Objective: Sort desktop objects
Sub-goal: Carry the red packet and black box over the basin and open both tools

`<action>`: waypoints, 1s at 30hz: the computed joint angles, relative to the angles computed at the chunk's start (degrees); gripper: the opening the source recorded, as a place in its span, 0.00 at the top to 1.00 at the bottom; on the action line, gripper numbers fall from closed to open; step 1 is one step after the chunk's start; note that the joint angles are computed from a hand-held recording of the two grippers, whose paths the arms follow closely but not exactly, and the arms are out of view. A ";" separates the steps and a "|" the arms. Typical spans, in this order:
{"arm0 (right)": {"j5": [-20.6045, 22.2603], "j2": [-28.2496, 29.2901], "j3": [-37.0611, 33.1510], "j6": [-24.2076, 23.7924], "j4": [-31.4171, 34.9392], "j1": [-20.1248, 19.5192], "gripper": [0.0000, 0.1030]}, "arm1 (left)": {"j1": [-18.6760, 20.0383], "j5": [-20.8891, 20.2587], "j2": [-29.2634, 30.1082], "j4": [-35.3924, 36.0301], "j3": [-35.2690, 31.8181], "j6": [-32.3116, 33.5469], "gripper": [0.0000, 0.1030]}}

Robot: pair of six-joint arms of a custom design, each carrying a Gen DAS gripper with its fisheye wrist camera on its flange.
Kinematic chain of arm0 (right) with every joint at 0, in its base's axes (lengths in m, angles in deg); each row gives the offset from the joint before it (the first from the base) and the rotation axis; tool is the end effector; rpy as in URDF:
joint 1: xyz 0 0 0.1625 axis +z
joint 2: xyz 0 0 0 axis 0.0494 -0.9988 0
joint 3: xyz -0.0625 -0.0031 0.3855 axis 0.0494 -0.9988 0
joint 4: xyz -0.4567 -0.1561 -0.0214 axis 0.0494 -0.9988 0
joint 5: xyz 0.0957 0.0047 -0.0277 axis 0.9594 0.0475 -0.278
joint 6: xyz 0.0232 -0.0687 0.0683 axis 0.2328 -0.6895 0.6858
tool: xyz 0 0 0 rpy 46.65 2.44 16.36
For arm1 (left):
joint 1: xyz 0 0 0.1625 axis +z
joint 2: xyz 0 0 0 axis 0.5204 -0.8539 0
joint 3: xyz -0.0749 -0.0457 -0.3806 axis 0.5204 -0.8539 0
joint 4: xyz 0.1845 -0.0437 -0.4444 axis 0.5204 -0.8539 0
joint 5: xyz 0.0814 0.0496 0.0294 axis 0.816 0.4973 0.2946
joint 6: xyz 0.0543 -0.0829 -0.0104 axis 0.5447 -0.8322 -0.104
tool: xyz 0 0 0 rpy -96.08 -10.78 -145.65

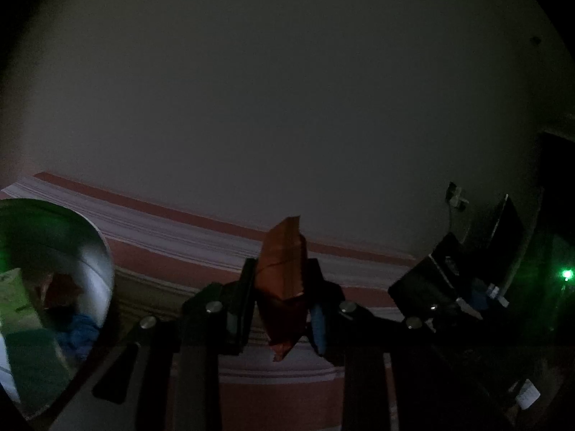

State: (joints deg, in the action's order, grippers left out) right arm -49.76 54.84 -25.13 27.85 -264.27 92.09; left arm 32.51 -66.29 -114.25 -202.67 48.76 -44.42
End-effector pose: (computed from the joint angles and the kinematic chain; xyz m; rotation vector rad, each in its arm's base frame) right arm 0.1984 -0.8562 0.1462 0.8460 -2.0841 1.4731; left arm -0.1762 -0.7751 0.1581 0.4349 2.2356 -1.6369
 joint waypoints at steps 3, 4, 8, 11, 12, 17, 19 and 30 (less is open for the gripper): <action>0.83 -0.02 0.99 -0.15 -0.83 -0.09 0.02 | 0.11 0.13 -0.87 -0.95 1.27 0.08 0.76; 1.10 0.19 0.70 -0.24 -0.56 -0.19 0.02 | 0.16 0.19 -1.00 -1.09 1.42 0.07 0.76; 1.18 0.65 0.79 -0.49 -0.33 0.36 0.02 | 0.17 0.76 -1.07 -2.01 1.73 0.05 0.75; 1.82 0.38 1.43 -0.11 0.05 0.44 0.02 | 0.27 0.96 -1.22 -2.52 2.00 -0.05 0.75; 1.96 0.30 1.47 -0.24 0.27 0.41 0.02 | 0.25 1.08 -0.93 -2.72 1.72 -0.02 0.76; 2.22 0.09 2.35 -0.13 0.23 0.65 0.02 | 0.02 1.64 -0.82 -4.22 2.21 -0.08 0.75; 2.35 0.08 2.29 0.29 0.69 0.68 0.02 | -0.04 1.76 -0.64 -4.39 2.07 -0.29 0.75; 4.21 -1.36 4.20 0.48 2.24 0.74 0.02 | -0.44 2.99 1.52 -5.80 -0.33 0.09 0.75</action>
